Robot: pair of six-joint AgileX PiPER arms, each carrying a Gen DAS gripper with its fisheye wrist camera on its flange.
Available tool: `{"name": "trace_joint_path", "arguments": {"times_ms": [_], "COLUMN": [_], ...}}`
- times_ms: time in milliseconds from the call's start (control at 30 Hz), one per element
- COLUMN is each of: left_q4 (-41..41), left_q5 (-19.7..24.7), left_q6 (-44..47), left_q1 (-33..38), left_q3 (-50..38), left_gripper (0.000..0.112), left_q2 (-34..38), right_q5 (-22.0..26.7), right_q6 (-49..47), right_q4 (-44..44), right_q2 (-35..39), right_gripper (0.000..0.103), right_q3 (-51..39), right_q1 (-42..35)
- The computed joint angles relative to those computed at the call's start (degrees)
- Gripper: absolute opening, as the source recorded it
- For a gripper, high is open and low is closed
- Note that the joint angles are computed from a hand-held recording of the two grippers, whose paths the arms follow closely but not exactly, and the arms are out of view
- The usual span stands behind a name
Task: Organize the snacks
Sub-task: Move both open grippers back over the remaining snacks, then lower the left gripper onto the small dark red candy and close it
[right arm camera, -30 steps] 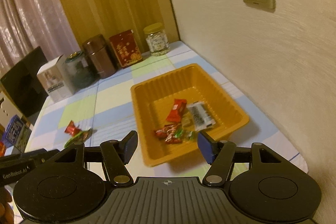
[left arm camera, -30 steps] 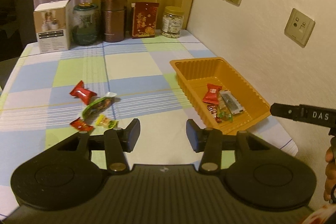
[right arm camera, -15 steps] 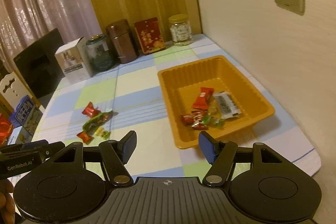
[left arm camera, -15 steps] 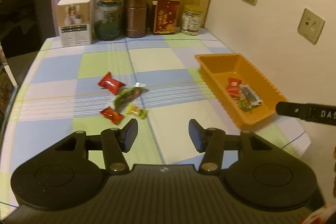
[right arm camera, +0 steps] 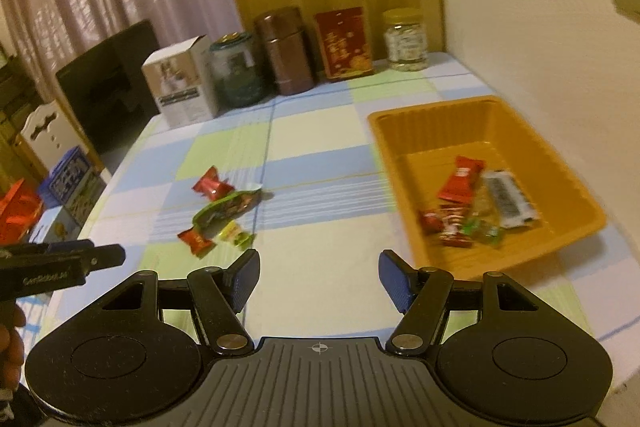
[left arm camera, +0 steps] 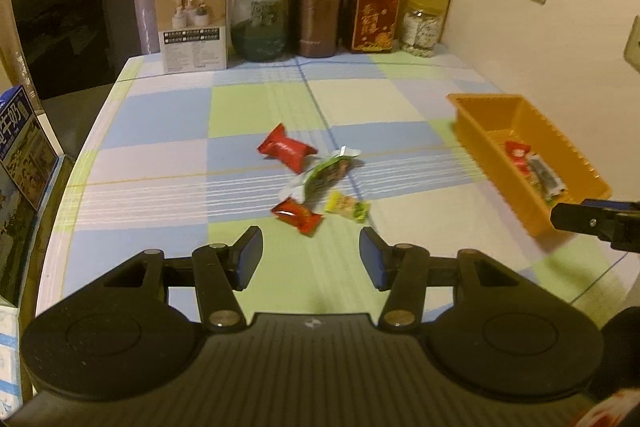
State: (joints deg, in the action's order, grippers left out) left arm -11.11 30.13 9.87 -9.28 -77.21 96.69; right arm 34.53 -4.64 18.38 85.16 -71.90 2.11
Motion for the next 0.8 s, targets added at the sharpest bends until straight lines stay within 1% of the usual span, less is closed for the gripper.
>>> {"name": "trace_joint_path", "arguments": {"times_ms": [100, 233, 367, 467, 567, 800], "left_q4": [-2.08, -4.24, -8.6, -12.01, -14.83, -15.46], "left_q5": [-0.5, -1.33, -2.01, -1.57, -0.33, 3.1], "left_q6": [4.48, 10.8, 17.52, 21.55, 24.89, 27.75], "left_q1": [1.21, 2.3, 3.49, 4.34, 4.83, 4.61], "left_q3": [-1.53, -3.48, -5.85, -8.14, -11.49, -21.38], "left_gripper": [0.049, 0.049, 0.049, 0.049, 0.049, 0.049], "left_q2": [3.21, 7.8, 12.36, 15.47, 18.72, 26.67], "right_q5": [-1.59, -4.18, -6.57, -7.32, -7.11, -4.03], "right_q6": [-2.69, -8.71, -18.58, -25.29, -29.86, -31.58], "right_q4": [1.35, 4.4, 10.36, 13.97, 16.4, 15.38], "right_q2": [3.19, 7.84, 13.6, 17.93, 22.31, 30.87], "right_gripper": [0.066, 0.066, 0.066, 0.065, 0.065, 0.065], "right_q3": [-0.91, -2.47, -4.94, -7.46, -11.11, -20.98], "right_q1": [1.35, 3.09, 4.38, 5.26, 5.81, 5.82]}}
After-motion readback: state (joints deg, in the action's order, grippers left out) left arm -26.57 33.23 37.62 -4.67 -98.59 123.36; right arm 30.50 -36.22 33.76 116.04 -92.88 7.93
